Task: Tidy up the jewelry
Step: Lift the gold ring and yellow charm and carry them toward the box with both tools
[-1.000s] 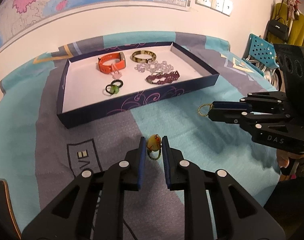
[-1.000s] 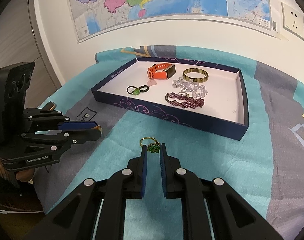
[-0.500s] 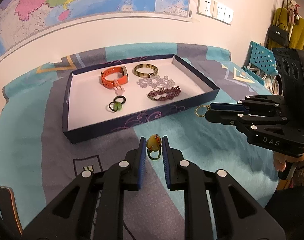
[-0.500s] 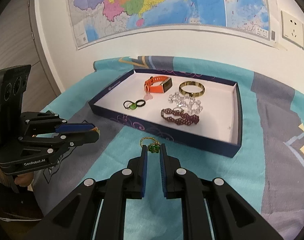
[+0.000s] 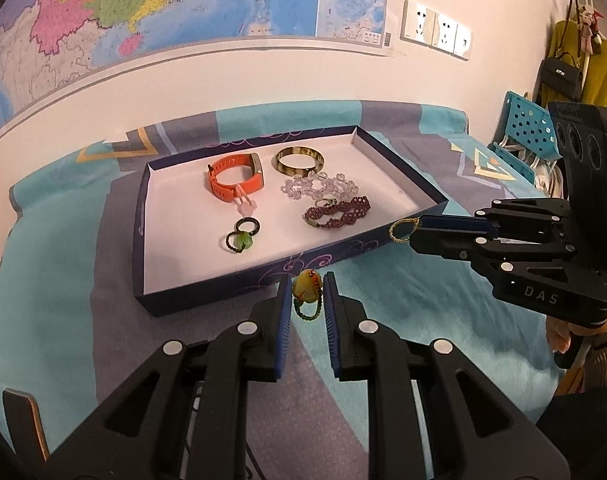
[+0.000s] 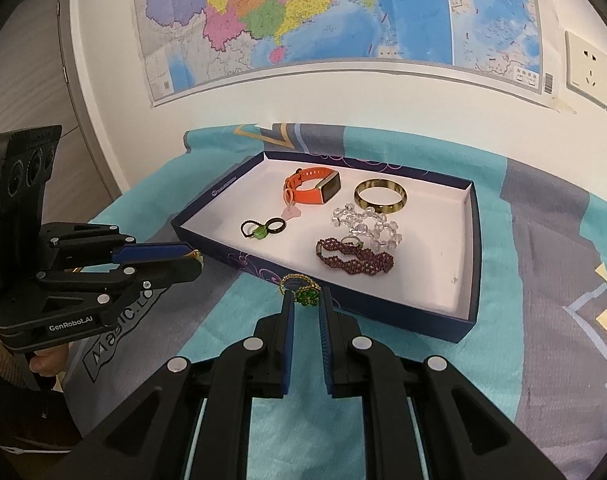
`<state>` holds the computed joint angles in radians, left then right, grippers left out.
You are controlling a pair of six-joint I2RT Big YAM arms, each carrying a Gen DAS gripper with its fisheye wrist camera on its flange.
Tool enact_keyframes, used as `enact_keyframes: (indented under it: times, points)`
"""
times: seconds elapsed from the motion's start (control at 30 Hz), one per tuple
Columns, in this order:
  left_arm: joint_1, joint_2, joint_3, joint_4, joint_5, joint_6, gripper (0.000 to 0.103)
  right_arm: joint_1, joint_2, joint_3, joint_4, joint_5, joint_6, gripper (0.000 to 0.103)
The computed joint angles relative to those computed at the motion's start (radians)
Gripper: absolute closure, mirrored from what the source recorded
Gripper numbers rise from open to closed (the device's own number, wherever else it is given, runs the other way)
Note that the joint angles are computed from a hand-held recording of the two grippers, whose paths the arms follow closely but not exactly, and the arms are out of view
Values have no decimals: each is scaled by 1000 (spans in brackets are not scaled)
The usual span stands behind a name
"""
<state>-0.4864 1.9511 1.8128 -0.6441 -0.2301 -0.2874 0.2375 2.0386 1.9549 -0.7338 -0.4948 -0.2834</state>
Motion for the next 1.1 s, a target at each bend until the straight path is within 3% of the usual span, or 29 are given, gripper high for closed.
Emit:
enact_keyframes:
  times: [1.1]
  points:
    - [22,38,70,-25,-19,3,87,4,69,116,-21,19,9,92]
